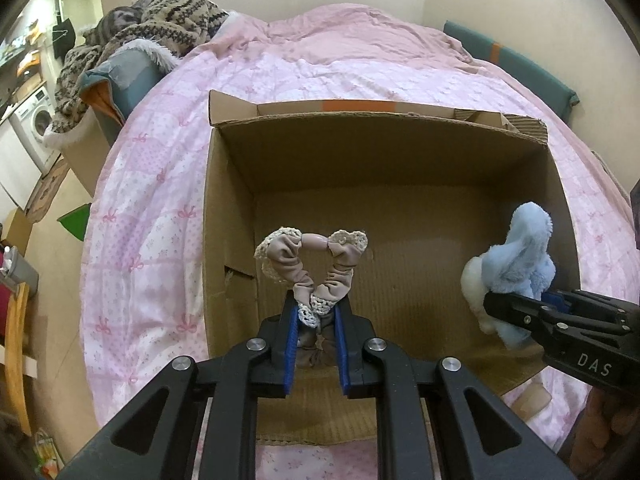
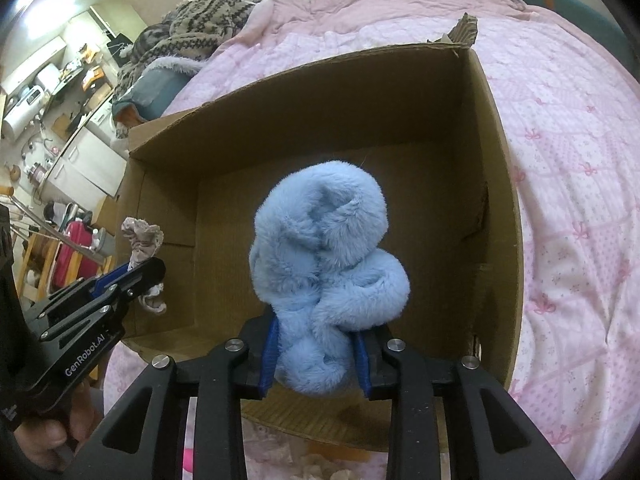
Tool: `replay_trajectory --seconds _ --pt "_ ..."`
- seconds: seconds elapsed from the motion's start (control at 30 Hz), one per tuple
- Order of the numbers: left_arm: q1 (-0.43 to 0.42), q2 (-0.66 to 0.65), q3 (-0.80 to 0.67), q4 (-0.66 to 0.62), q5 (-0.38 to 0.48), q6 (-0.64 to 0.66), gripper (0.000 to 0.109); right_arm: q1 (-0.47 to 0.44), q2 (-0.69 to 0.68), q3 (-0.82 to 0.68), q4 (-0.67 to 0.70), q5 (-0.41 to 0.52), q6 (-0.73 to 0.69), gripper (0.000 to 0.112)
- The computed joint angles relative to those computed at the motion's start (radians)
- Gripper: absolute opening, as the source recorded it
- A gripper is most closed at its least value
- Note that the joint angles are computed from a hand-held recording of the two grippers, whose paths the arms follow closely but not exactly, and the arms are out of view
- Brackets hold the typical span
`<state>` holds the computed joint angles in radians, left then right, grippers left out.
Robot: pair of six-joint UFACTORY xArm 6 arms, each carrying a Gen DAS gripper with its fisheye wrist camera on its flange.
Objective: Organize soft objects
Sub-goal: 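Carry both items over the box and open both tools to drop them, then lower the left tool to the pink rubber duck and grasp it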
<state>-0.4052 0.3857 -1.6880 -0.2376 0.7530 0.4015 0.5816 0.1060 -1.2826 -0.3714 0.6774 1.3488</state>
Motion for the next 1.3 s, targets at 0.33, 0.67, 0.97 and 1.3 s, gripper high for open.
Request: replay_trajectory --seconds 0.33,0.67,0.97,1.3 --pt "0.003 -0.013 0.014 -0.004 -0.022 -0.007 0.028 -0.001 -0.006 -0.005 -0.044 0.003 0.036 0.043" --pt "-0.003 -0.082 0.104 -0.069 -0.183 0.054 0.070 0.018 -0.043 -0.005 -0.281 0.002 0.197 0.075" --pt "0.008 -0.074 0.079 -0.053 -0.150 0.019 0.070 0.016 -0.043 -0.014 -0.270 0.005 0.174 0.086" --pt "0.036 -0.143 0.137 -0.049 -0.171 -0.004 0.070 0.037 -0.088 0.006 -0.323 0.045 0.250 0.091"
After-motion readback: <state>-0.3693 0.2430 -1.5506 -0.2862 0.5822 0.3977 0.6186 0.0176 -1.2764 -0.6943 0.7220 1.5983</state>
